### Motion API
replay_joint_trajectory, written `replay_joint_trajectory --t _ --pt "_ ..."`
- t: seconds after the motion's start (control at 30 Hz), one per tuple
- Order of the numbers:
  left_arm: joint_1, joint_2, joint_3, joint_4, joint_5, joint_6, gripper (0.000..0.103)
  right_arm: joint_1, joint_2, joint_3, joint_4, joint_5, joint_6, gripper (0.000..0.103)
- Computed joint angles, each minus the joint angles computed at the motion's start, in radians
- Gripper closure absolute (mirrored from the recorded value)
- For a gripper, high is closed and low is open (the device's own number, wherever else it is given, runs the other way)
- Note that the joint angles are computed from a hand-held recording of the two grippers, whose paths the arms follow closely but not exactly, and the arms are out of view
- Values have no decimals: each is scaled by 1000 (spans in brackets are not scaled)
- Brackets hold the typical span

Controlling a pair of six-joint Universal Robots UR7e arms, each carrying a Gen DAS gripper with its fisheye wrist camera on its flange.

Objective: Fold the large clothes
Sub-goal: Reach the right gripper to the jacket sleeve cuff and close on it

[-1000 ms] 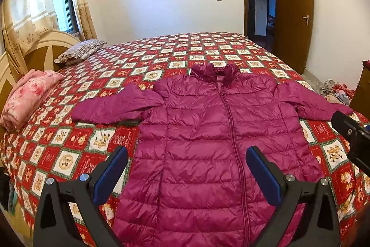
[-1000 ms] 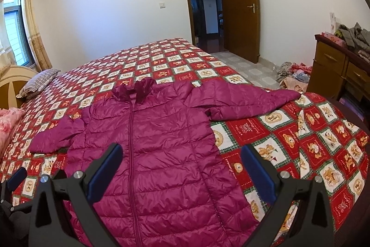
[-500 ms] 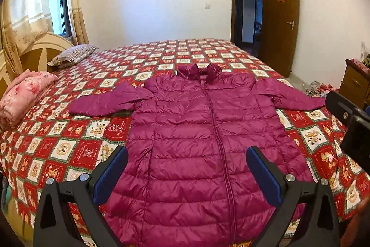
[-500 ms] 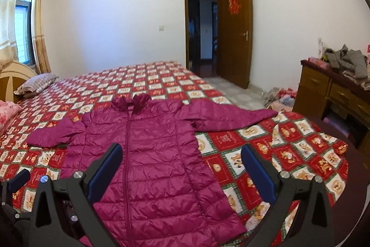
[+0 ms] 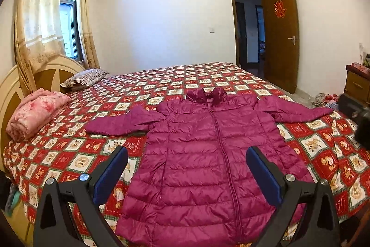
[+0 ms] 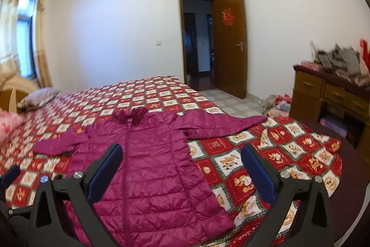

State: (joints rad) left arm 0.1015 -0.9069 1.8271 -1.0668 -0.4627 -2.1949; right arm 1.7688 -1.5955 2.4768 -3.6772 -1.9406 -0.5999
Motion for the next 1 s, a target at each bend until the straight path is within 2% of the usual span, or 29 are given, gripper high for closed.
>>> replay_joint_trajectory --t 0.13,0.17,0.23,0.3,0.4,0.5,0.57,0.63,0.7,0.77,0.83,0.9,0.93,0.97,1.0 --pt "48 6 -25 67 9 -8 1 -97 0 -88 55 -1 40 0" --pt "62 -16 -5 19 17 36 1 -116 -3 -112 86 -2 48 0" --pt "100 -101 77 -176 41 182 1 -178 27 -211 151 -16 86 0" --pt "146 -171 127 -303 57 266 1 -235 62 -306 216 -1 121 0" --pt "238 -212 118 -349 80 332 1 -301 146 -467 321 5 186 0" --pt "327 -206 86 -372 105 415 1 -348 234 -630 468 10 296 2" --pt "388 -180 53 -349 125 431 1 -364 293 -716 532 4 354 5" --pt "437 -151 27 -318 158 424 1 -369 371 -814 582 -24 377 7" --pt "482 -118 -7 -259 189 411 1 -372 454 -931 666 -67 405 17" --pt "527 -76 -50 -205 210 407 1 -376 516 -1018 734 -105 451 17" --pt "575 -51 -61 -277 228 495 1 -377 570 -1095 790 -162 469 19" --pt "610 -37 -59 -353 237 566 1 -378 618 -1145 800 -225 462 29" --pt "626 -31 -54 -402 242 602 1 -366 635 -1151 742 -269 406 37" --pt "639 -25 -47 -446 245 631 1 -366 642 -1156 726 -270 373 63" --pt "653 -22 -36 -503 248 666 1 -363 647 -1164 734 -287 357 80"
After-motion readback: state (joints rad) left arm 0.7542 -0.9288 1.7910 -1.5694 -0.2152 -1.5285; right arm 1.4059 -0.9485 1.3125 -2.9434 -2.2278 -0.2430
